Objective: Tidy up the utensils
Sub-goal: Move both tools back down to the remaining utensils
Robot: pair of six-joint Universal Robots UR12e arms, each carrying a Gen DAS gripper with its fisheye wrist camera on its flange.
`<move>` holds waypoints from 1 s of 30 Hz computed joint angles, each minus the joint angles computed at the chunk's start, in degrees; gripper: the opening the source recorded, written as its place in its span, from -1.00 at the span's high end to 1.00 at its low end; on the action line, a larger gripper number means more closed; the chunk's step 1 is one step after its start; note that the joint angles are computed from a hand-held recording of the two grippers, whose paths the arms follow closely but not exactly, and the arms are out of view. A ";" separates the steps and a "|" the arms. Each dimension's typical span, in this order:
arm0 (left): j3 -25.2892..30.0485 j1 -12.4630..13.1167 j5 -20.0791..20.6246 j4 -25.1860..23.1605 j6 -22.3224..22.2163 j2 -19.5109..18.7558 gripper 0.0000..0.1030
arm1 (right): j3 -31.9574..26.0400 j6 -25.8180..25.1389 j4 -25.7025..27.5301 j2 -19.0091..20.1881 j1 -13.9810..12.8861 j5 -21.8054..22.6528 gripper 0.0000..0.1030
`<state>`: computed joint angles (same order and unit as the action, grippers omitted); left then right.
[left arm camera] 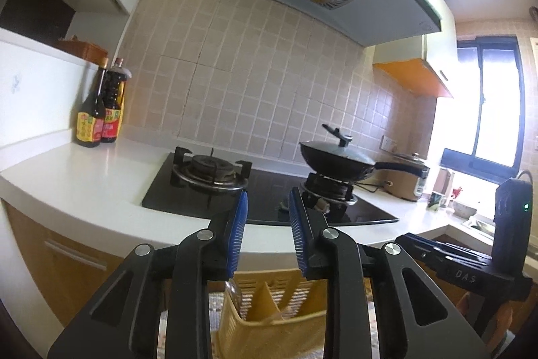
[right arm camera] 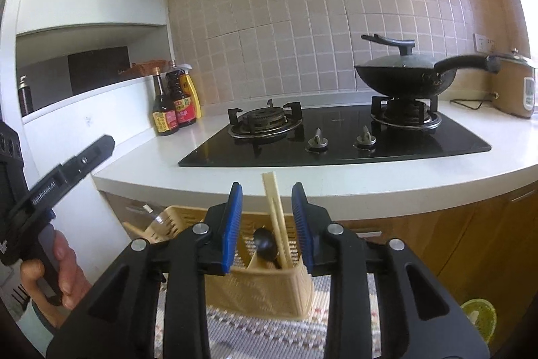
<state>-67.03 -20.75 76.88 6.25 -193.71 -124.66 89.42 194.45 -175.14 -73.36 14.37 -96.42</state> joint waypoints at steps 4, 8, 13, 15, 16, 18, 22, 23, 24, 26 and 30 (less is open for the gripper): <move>-3.95 0.14 -1.31 0.15 0.95 3.49 0.53 | 1.04 0.27 4.77 -2.67 1.24 -1.00 0.46; -8.29 0.20 -2.46 -2.49 2.86 7.32 0.42 | 2.14 1.12 11.84 -5.04 2.35 -1.05 0.46; -13.56 0.36 -3.55 -9.41 5.85 11.70 0.42 | 3.29 3.83 23.97 -7.50 3.19 1.33 0.46; -15.02 0.63 -4.67 -12.75 6.54 12.86 0.42 | 3.39 4.98 28.35 -7.92 3.22 2.70 0.46; -15.70 0.77 -5.26 -14.59 6.87 13.37 0.42 | 3.44 5.94 31.52 -8.15 3.24 3.23 0.46; -16.69 0.90 -5.48 -19.92 8.31 14.21 0.42 | 3.50 6.82 35.38 -8.32 3.22 4.32 0.46; -16.88 1.31 -6.37 -32.67 11.54 14.71 0.42 | 4.04 9.62 42.61 -8.40 2.13 9.17 0.46; -16.69 1.42 -6.67 -35.14 11.94 14.61 0.42 | 4.13 10.45 44.60 -8.25 1.70 10.91 0.46; -16.23 1.58 -7.00 -38.87 12.40 14.38 0.42 | 4.31 10.98 45.75 -8.11 1.44 12.10 0.46; -15.15 2.04 -8.81 -45.56 13.59 13.72 0.42 | 4.45 11.55 48.36 -7.75 0.85 14.75 0.46; -13.01 2.32 -10.86 -55.12 15.80 12.07 0.42 | 4.65 12.41 50.91 -6.80 -0.16 19.45 0.47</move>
